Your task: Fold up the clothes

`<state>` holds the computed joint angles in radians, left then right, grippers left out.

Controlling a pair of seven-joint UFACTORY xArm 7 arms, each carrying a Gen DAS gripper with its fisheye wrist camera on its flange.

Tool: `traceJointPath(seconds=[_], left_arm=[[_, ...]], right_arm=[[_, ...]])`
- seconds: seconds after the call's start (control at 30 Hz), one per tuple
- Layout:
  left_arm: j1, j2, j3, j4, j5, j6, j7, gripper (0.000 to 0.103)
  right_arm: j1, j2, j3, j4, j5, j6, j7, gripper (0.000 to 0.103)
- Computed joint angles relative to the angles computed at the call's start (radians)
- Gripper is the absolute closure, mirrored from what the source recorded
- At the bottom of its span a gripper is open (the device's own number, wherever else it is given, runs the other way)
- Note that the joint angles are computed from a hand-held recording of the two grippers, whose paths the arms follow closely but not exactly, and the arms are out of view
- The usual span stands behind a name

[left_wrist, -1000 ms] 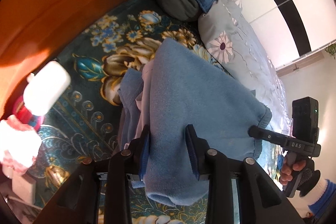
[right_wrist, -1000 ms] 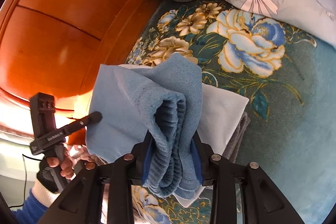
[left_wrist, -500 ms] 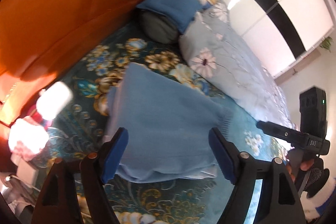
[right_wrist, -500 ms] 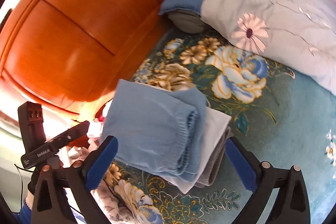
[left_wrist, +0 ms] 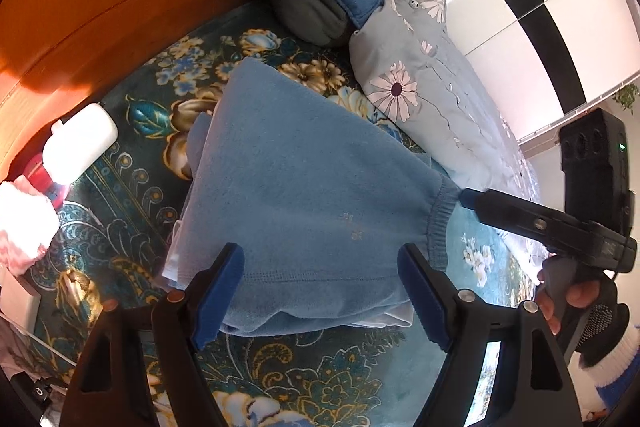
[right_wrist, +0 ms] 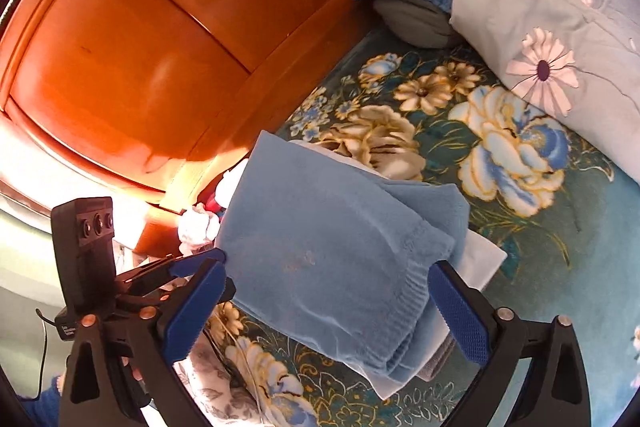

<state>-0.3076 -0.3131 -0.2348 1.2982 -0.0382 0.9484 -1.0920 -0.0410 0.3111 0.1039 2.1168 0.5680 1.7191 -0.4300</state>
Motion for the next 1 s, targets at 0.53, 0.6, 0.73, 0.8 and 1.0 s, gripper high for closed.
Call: traceJointPath(seconds=[0.53, 0.6, 0.73, 0.8, 1.0], left_arm=[[-0.002, -0.034, 0.016, -0.105, -0.057, -0.103, 0.0, 0.023], [-0.002, -0.034, 0.017, -0.11, -0.062, -0.108, 0.001, 0.023], [0.002, -0.028, 0.016, -0.099, -0.059, -0.102, -0.006, 0.023], [0.004, -0.023, 0.011, -0.081, -0.047, -0.086, -0.01, 0.023], [0.01, 0.01, -0.029, 0.015, 0.053, 0.019, -0.038, 0.023]], right_arm=[[0.021, 0.146, 0.013, 0.131, -0.121, 0.026, 0.064, 0.074], [0.024, 0.144, 0.012, 0.112, -0.128, 0.012, 0.067, 0.074], [0.022, 0.141, 0.012, 0.093, -0.124, -0.003, 0.086, 0.074], [0.018, 0.135, 0.015, 0.094, -0.118, -0.004, 0.085, 0.074], [0.002, 0.049, 0.01, 0.03, -0.091, -0.036, 0.05, 0.069]])
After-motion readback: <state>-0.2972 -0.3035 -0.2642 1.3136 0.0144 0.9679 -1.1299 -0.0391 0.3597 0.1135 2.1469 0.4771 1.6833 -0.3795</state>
